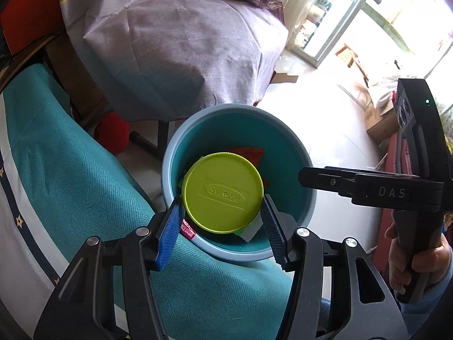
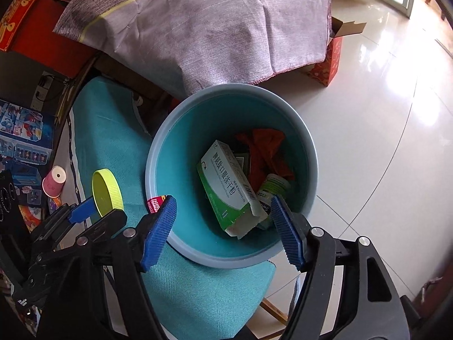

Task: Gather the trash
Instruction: 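Open the right tool over the bin while the left tool releases the lid into it, then move both tools back over the table toward the pink cup and wrapper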

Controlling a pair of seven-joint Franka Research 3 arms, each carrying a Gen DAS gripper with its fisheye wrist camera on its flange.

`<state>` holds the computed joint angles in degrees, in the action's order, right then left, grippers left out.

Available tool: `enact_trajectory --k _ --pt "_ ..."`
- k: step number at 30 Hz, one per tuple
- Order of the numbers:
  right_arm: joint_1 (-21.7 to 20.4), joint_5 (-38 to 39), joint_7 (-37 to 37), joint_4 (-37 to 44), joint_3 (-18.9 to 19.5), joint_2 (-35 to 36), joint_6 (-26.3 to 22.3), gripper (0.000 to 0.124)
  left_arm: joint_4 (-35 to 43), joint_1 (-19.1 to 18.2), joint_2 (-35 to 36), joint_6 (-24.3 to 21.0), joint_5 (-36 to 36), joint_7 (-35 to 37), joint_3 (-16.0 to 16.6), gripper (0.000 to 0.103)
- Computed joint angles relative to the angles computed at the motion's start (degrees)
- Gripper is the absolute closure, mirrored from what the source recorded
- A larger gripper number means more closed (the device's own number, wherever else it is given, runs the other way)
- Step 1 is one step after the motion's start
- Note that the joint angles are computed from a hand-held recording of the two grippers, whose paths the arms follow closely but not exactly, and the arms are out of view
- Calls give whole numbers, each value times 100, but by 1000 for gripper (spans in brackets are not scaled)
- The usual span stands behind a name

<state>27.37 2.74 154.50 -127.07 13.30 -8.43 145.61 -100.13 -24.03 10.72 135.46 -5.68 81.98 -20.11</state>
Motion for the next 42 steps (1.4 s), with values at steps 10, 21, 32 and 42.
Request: enact_trajectory --k 10,21,32,42 --pt "22 85 2 49 -22 77 -45 54 135 -12 207 -198 -47 39 -44 37" --pt "78 128 60 172 -18 161 -120 47 -168 60 -93 -13 -104 -160 17 9" --pt "188 -453 398 643 77 239 -772 40 -521 108 -472 73 -390 -58 51 6" --pt "417 -869 568 1280 144 537 -1162 40 -1200 124 -1141 264 -555 46 209 4"
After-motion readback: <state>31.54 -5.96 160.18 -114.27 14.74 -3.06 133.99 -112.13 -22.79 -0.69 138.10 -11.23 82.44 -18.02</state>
